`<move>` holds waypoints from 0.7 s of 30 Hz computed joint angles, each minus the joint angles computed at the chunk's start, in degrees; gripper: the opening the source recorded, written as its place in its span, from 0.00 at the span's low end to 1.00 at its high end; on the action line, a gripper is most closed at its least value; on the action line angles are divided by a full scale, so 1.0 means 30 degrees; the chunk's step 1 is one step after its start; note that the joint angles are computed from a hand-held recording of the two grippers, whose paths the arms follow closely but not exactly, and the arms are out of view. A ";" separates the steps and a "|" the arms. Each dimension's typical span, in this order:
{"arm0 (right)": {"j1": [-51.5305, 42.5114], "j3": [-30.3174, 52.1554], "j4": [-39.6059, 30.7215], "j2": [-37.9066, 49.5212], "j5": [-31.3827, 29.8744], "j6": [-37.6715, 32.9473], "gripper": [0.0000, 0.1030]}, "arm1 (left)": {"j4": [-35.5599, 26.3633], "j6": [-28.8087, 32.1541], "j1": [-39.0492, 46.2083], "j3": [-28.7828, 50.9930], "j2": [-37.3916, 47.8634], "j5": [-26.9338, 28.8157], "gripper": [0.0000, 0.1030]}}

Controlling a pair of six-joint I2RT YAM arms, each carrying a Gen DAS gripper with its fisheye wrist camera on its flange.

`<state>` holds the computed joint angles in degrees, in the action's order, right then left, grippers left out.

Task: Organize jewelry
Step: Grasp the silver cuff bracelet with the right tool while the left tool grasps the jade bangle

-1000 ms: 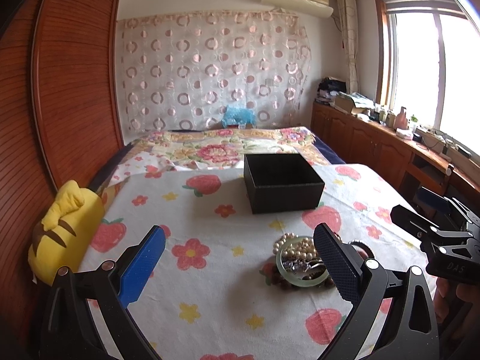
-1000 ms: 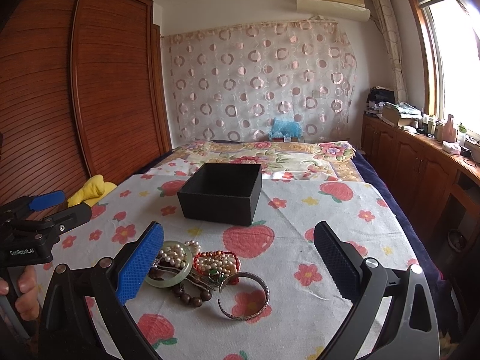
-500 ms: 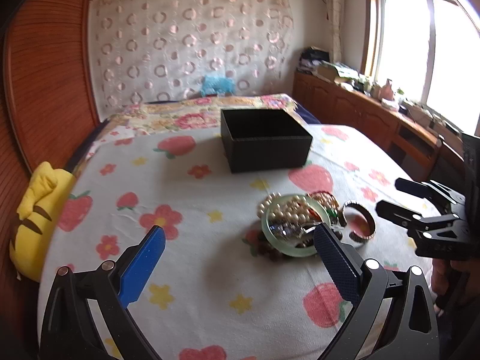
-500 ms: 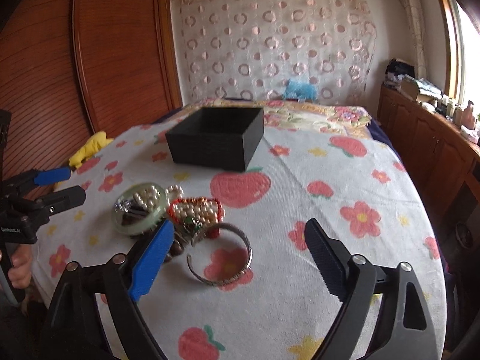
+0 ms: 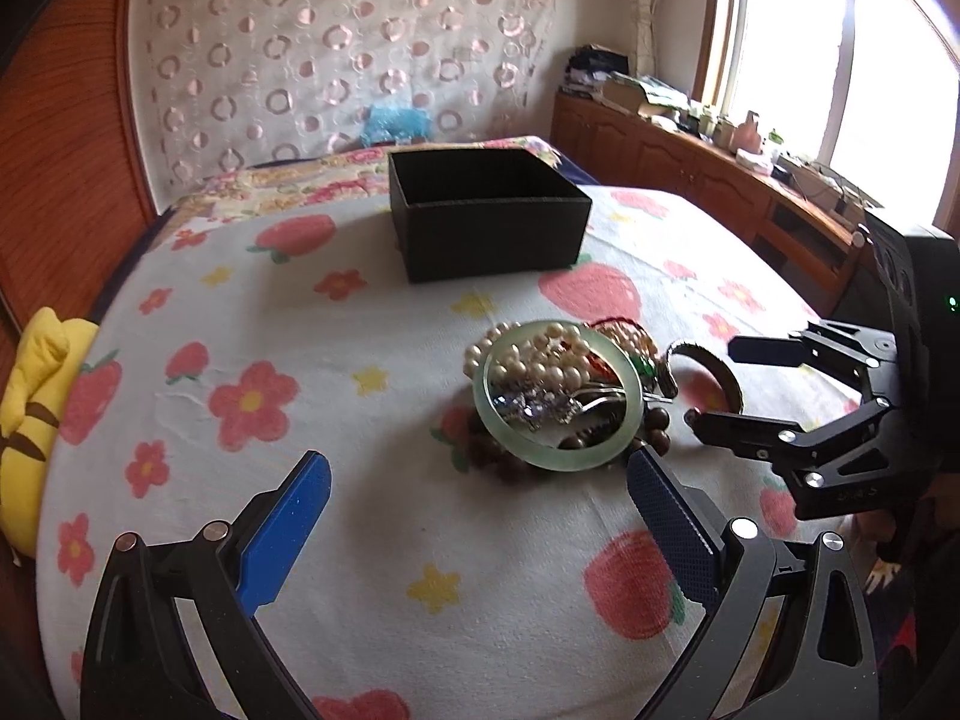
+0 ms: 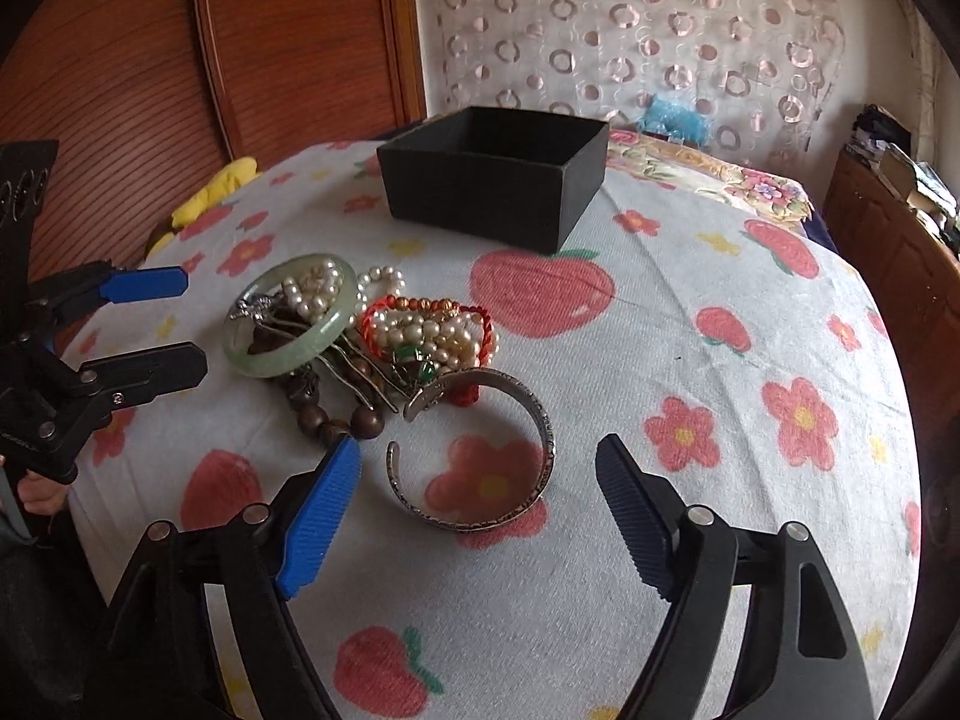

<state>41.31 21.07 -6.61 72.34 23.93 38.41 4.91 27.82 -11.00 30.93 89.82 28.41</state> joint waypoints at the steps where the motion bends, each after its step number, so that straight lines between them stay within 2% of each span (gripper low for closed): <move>1: -0.0086 0.0114 -0.0020 0.0248 -0.0131 -0.0191 0.73 | -0.0162 0.0087 -0.0075 0.0112 0.0156 -0.0019 0.93; 2: -0.0130 0.0166 -0.0072 0.0331 -0.0231 -0.0320 0.71 | -0.0312 0.0150 -0.0162 0.0248 0.0354 -0.0055 0.93; 3: -0.0285 0.0228 0.0008 0.0478 -0.0387 -0.0557 0.62 | -0.0468 0.0177 -0.0266 0.0374 0.0496 -0.0158 0.93; 4: -0.0223 0.0215 0.0016 0.0440 -0.0330 -0.0659 0.58 | -0.0544 0.0181 -0.0386 0.0481 0.0644 -0.0279 0.93; 16: 0.0679 -0.0422 -0.1070 -0.1464 0.0924 0.0496 0.58 | -0.1945 0.0434 -0.1705 0.2275 0.1976 -0.0159 0.93; 19: 0.0803 -0.0477 -0.1381 -0.1826 0.1161 0.0619 0.58 | -0.1594 0.0222 -0.2151 0.2383 0.2185 -0.0361 0.93; 21: 0.0778 -0.0539 -0.1369 -0.1909 0.1147 0.0606 0.58 | -0.1677 0.0188 -0.2438 0.2625 0.2439 -0.0510 0.87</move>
<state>43.64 19.46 -10.72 66.61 27.37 40.23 -0.12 28.38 -18.31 38.81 97.14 26.88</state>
